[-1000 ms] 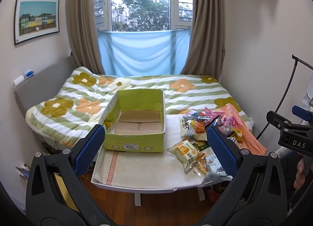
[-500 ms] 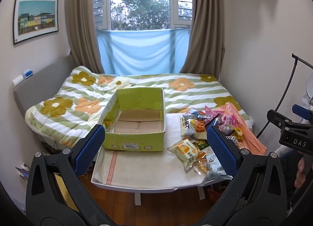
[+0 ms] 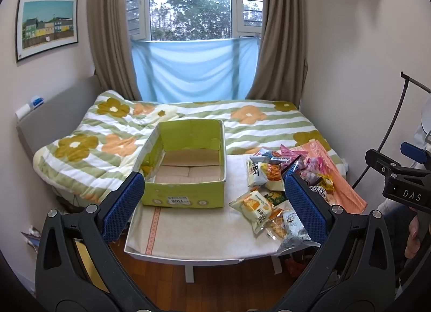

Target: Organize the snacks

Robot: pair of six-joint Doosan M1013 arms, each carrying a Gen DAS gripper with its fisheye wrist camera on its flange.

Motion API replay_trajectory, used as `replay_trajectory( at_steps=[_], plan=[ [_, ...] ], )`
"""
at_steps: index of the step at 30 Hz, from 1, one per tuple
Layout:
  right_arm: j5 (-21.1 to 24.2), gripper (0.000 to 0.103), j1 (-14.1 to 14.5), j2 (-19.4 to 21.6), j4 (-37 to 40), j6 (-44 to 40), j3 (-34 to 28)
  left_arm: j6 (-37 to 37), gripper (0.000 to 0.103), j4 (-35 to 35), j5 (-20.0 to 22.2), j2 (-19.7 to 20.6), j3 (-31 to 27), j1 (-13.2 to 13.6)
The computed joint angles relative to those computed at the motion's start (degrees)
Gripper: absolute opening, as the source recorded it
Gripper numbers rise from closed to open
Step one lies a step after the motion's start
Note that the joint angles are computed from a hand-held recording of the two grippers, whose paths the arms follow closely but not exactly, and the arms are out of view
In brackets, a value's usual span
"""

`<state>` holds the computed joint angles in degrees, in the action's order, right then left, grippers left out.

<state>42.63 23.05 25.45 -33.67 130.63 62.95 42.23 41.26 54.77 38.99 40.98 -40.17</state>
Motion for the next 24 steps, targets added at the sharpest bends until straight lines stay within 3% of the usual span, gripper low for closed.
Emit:
replay_trajectory(
  at_steps=[24],
  plan=[
    [0.10,0.103,0.13,0.11,-0.24,0.47,0.05,0.72,0.103,-1.67,0.10,0.02,-0.17,0.20]
  ],
)
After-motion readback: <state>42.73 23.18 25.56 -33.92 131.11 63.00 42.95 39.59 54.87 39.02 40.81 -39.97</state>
